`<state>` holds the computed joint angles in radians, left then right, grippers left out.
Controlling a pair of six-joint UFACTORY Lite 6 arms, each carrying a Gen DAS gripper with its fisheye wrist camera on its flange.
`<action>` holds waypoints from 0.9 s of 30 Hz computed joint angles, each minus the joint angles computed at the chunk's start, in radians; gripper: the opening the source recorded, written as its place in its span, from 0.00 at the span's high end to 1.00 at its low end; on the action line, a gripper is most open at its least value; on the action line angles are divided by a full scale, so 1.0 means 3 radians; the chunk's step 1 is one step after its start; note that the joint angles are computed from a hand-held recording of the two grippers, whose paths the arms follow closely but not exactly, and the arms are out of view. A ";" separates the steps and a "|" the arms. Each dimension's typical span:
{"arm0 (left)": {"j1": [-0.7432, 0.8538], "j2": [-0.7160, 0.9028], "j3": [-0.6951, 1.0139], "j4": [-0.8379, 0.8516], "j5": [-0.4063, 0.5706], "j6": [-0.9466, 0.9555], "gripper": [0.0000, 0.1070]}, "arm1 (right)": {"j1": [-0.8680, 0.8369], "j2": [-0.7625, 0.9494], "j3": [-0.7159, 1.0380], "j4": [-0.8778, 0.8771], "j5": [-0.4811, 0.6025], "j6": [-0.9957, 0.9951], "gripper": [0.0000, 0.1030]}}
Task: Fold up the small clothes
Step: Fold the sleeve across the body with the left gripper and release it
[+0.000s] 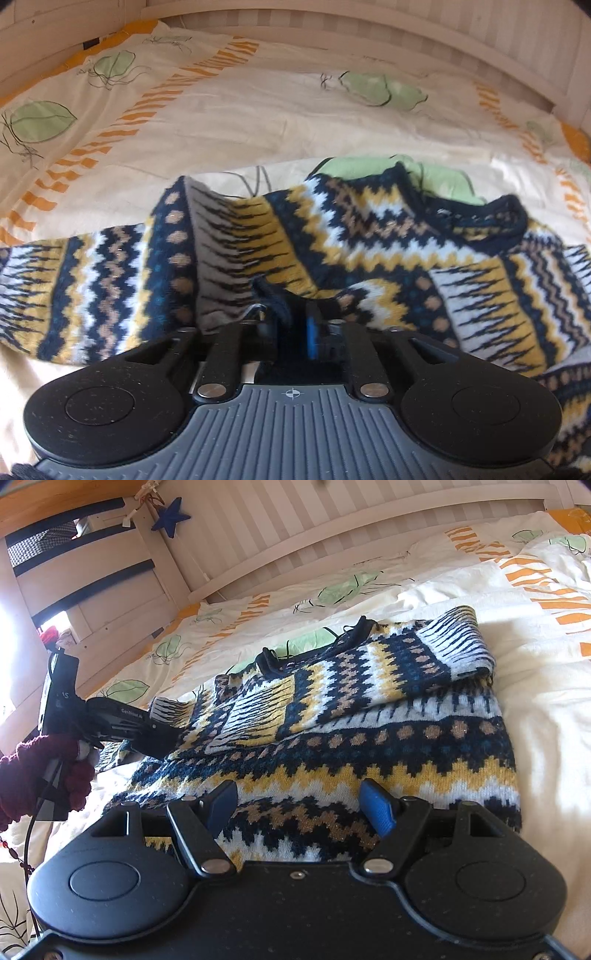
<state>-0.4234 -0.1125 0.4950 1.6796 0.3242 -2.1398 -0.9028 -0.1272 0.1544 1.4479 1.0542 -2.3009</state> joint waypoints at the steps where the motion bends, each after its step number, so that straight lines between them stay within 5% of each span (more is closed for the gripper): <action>1: -0.0028 -0.0004 0.0008 -0.0160 0.0089 0.0171 0.80 | 0.0003 0.0003 0.0001 0.0004 -0.0001 -0.0002 0.26; 6: -0.0186 -0.0224 -0.0054 -0.0581 0.0568 0.0552 0.78 | 0.0005 -0.0011 -0.0005 0.0004 -0.0002 0.0004 0.26; 13: -0.0734 -0.0740 -0.0359 -0.0764 0.0664 0.0458 0.67 | -0.0016 0.0026 0.0026 -0.0009 0.0019 0.0030 0.26; 21: -0.1011 0.0034 -0.0216 0.0056 0.0728 -0.0622 0.63 | -0.0051 0.0038 0.0198 0.0214 0.0082 0.0191 0.26; 27: -0.0894 0.0266 -0.0202 0.0423 0.0719 -0.1109 0.61 | 0.0168 0.0657 0.0693 0.0652 -0.0012 0.0350 0.23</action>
